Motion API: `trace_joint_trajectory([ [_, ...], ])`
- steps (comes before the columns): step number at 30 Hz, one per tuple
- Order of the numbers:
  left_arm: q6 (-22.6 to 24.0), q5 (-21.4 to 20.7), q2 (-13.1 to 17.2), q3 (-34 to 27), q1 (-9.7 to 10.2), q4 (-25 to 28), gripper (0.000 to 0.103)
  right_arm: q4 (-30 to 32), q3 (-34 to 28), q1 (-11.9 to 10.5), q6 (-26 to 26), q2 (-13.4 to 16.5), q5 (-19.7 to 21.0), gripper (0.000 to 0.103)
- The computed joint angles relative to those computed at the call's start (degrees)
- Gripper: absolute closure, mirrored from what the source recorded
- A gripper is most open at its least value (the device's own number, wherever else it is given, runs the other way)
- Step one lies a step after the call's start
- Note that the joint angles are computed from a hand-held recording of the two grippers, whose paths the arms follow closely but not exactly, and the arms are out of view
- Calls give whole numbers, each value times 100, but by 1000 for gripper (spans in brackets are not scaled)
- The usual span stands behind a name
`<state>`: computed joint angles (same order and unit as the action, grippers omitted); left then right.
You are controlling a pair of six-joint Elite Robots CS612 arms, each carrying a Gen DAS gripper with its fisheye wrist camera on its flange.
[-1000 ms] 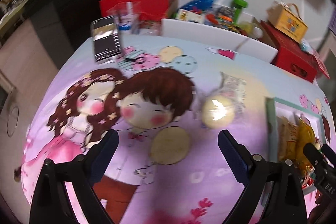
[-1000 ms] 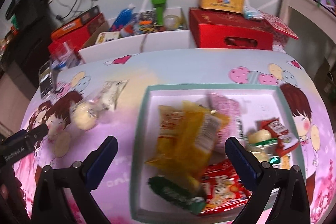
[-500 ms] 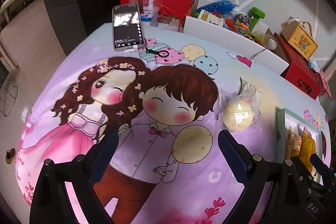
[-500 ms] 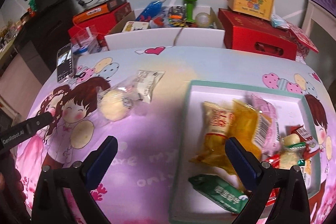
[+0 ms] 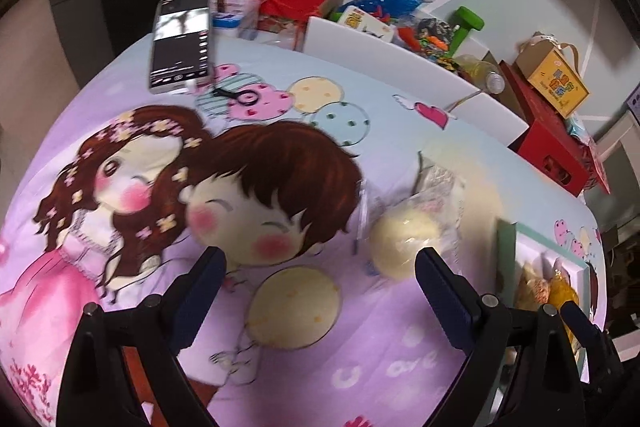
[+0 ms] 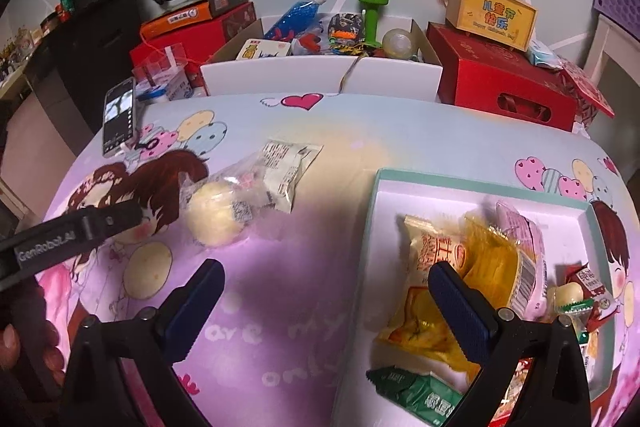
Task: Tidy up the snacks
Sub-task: 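Move both tools back over the remaining round cake and white pastry pack, then grasp the clear-wrapped round cake with the left tool while the right tool grasps the white pastry pack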
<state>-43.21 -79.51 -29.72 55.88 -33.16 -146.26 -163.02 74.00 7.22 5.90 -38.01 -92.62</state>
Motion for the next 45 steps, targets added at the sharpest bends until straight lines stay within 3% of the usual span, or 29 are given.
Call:
trace_joint_trajectory([
  [14,180,-605,519,-781,43,-166,7,68,-433,-123,273,255,-9,8],
  [27,514,-713,948,-1507,3,451,8,46,-531,-219,452,347,-115,11],
  [29,560,-707,966,-1549,-6,544,11,27,-543,-212,443,357,-136,11],
  [31,591,-815,964,-1538,0,471,26,24,-545,-201,444,363,-154,11],
  [39,635,-844,912,-1441,17,374,33,71,-622,-130,349,415,-206,11],
  [45,481,-489,755,-1154,56,222,33,3,-642,-90,326,432,-35,15],
])
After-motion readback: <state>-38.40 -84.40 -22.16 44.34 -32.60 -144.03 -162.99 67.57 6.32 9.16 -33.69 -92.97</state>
